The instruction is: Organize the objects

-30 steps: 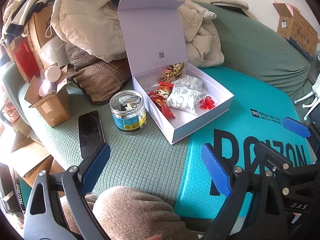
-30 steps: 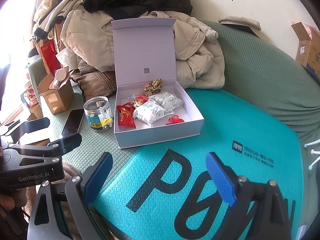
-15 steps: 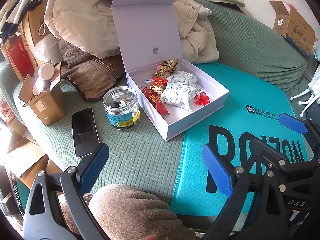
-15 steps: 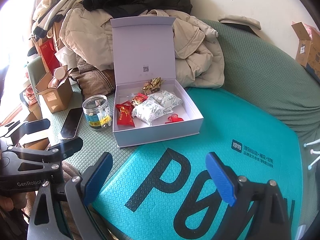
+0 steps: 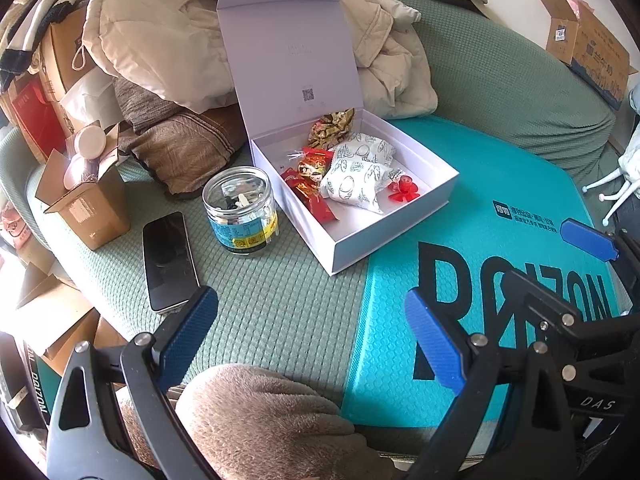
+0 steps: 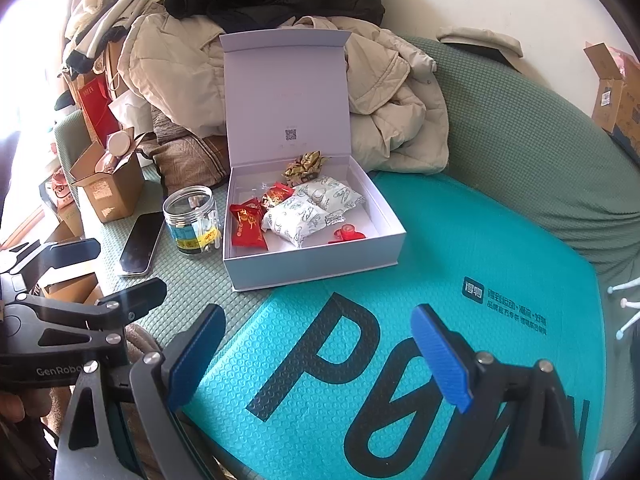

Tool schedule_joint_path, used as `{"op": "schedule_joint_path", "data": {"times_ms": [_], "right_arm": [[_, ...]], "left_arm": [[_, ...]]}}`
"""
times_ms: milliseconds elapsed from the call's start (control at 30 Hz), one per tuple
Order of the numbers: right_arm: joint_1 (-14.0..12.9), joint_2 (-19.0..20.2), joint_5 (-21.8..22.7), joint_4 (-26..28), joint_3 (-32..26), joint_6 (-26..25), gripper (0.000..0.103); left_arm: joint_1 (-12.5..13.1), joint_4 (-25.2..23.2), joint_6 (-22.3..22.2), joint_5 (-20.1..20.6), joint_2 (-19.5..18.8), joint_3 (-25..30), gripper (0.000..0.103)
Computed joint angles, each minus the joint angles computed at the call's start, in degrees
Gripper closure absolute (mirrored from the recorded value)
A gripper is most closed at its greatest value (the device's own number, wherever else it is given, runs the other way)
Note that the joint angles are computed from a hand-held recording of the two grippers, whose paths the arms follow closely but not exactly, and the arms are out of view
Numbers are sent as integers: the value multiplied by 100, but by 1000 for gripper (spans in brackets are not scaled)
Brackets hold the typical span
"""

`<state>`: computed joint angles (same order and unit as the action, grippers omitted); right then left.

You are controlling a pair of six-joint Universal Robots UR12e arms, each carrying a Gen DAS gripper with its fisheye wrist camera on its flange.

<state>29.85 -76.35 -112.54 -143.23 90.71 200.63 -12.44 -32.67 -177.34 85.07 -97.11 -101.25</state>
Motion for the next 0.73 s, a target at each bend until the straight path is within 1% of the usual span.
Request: {"op": "schedule_joint_path", "data": {"times_ms": [567,733], "right_arm": [[-31,-44,47,32,76,115,8],[-56,-62,88,43,123,179,8]], "left_arm": [[-22,-62,50,14,0,-18,8],[-38,-128,29,-63,-28,5,9]]}}
